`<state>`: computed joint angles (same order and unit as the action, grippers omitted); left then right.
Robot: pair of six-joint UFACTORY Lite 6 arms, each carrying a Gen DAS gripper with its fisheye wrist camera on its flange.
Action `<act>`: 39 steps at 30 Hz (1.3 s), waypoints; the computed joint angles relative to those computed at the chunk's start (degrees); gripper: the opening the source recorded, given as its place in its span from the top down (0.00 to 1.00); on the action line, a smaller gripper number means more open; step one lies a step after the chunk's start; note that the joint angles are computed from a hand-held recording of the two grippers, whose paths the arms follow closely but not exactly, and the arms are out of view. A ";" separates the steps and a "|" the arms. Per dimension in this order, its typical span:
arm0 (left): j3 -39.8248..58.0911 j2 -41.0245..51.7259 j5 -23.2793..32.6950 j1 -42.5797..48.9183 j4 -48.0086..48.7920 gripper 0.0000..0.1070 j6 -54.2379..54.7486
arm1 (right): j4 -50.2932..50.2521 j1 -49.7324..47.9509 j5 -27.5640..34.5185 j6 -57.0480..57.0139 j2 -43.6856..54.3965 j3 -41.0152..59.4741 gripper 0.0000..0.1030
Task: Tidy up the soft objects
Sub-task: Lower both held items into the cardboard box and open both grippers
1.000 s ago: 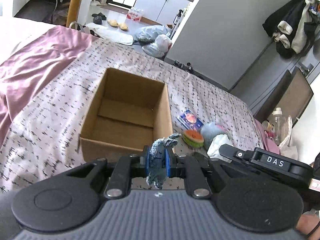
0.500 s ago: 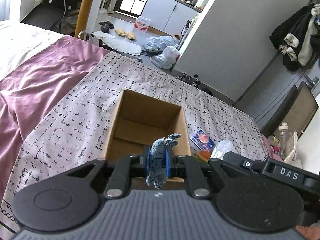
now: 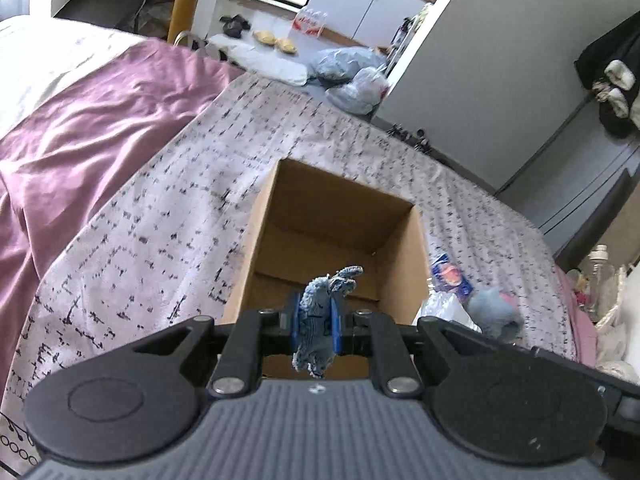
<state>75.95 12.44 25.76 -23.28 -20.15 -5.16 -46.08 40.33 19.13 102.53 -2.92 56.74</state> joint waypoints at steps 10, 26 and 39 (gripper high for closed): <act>3.70 7.21 1.93 1.62 -1.41 0.86 0.43 | 6.89 -1.52 -2.13 -8.11 7.23 3.95 0.62; -3.28 -1.07 0.02 3.88 -4.44 0.66 0.39 | 11.05 1.33 1.27 -18.00 13.69 11.73 0.53; -9.92 -14.02 -2.04 -1.50 13.70 0.20 -14.39 | -6.82 6.15 6.68 0.83 -1.43 0.12 0.07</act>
